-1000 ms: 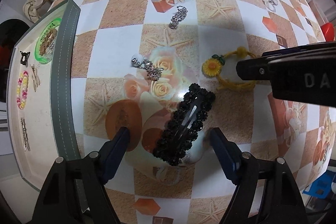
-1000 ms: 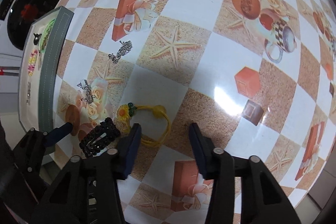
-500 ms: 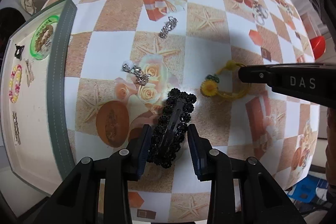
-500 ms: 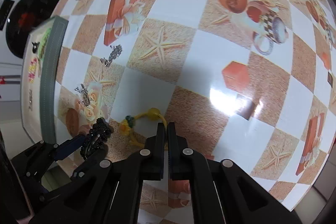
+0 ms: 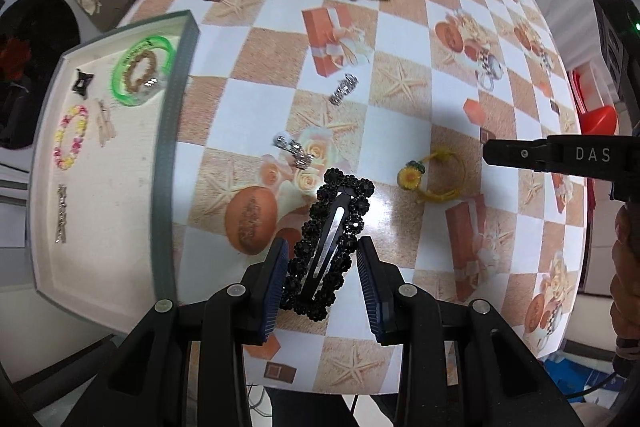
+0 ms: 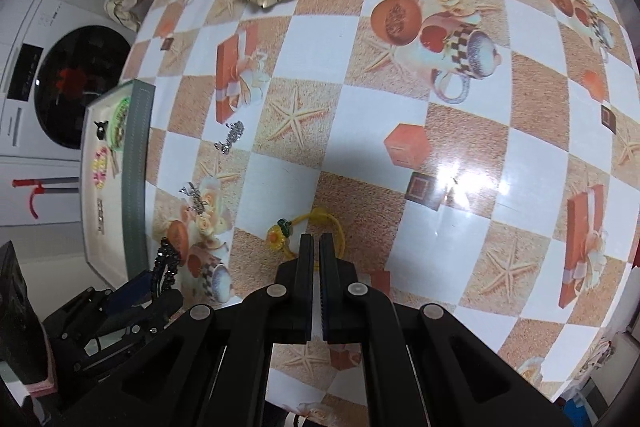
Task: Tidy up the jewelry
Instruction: 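Grasp the black beaded barrette with the left tool while the right tool grasps the yellow hair tie, then carry the black barrette and yellow hair tie into the tray and open both tools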
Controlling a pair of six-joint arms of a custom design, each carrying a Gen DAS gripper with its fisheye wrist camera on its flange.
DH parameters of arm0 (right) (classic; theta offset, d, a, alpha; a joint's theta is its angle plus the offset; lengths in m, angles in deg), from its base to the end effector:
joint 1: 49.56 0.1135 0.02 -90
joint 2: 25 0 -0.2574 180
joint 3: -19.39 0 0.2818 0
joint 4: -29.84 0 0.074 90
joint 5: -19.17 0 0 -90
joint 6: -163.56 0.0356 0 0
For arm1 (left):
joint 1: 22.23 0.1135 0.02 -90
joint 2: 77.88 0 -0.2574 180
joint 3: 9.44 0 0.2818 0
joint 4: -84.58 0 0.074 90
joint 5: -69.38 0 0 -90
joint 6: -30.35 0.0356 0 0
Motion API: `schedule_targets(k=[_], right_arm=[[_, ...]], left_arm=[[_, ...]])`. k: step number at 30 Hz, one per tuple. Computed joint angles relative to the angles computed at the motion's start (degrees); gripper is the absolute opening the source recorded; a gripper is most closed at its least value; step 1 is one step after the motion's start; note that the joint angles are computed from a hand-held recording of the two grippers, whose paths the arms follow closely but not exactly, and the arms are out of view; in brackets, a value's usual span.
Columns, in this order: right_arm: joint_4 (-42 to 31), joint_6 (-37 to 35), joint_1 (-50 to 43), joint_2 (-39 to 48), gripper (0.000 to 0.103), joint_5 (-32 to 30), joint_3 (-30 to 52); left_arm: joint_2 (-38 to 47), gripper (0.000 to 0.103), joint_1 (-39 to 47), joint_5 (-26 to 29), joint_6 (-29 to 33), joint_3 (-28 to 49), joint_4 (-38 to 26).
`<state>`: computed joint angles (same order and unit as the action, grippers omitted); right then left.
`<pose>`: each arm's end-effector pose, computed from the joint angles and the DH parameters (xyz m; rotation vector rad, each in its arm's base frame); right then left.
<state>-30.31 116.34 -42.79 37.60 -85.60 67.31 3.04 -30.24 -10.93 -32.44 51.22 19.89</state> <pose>0.2000 0.0329 0.1660 0.8681 2.8364 0.5145 0.2500 -0.0412 0.1614 0.9238 2.8732 -0.2300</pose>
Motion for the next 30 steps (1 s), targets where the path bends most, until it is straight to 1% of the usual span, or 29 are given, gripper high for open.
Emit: schedule_targets(k=[3, 6, 8, 9, 10, 11, 12, 15, 17, 18, 19, 20, 23, 26, 30], right_arm=[[-1.64, -0.75, -0.58, -1.99, 0.003, -0.38, 0.01], [-1.71, -2.09, -0.46, -0.8, 0.004, -0.8, 0.04], [-1.87, -3.69, 0.75, 1.83, 0.006, 0.71, 0.72], [-1.47, -4.5, 1.83, 3.88, 0.016, 1.78, 1.17], [-1.14, -4.99, 2.55, 5.12, 0.036, 2.49, 1.25], [-0.52, -5.16, 3.34, 6.53, 0.045, 3.25, 1.31], [0.33, -5.22, 4.26, 7.84, 0.049, 4.35, 1.28], [2.08, -5.72, 6.41, 11.91, 0.049, 6.3, 2.02], [2.7, -5.58, 7.74, 14.95, 0.048, 7.96, 2.98], [2.86, -5.35, 9.14, 15.24, 0.035, 10.42, 3.49], [1.82, -5.91, 10.5, 16.96, 0.012, 12.43, 4.97], [1.3, -6.08, 11.21, 17.66, 0.002, 13.48, 5.68], [1.73, -5.19, 9.83, 15.51, 0.002, 11.05, 4.72], [1.71, -4.29, 6.74, 9.65, 0.002, 8.0, 2.44], [-0.85, -4.56, 3.0, 4.02, 0.002, 5.67, 1.88]], left_arm=[[-1.28, 0.041, 1.38, 0.17, 0.1, 0.54, -1.0], [-1.97, 0.041, 2.2, 0.22, -0.2, 1.1, -1.39], [-2.62, 0.041, 3.15, 0.27, 0.22, 1.35, -1.89], [-2.89, 0.041, 3.47, 0.14, 0.25, 1.37, -2.0], [-3.15, 0.041, 3.77, 0.04, 0.31, 1.34, -2.16], [-3.28, 0.041, 4.01, -0.01, 0.36, 1.31, -2.28], [-3.37, 0.041, 4.16, -0.09, 0.4, 1.24, -2.36], [-3.72, 0.041, 4.64, -0.59, 0.59, 0.82, -2.55], [-3.74, 0.041, 4.74, -1.09, 0.67, 0.59, -2.59], [-3.76, 0.041, 4.77, -1.21, 0.65, 0.57, -2.62], [-3.77, 0.041, 4.79, -1.27, 0.6, 0.64, -2.71], [-3.8, 0.041, 4.81, -1.27, 0.61, 0.79, -2.82], [-4.07, 0.041, 5.05, -1.19, 0.78, 1.38, -2.98], [-3.89, 0.041, 5.45, -1.01, 0.69, 2.29, -3.23], [-3.52, 0.041, 6.22, -0.99, 0.48, 3.29, -3.45]])
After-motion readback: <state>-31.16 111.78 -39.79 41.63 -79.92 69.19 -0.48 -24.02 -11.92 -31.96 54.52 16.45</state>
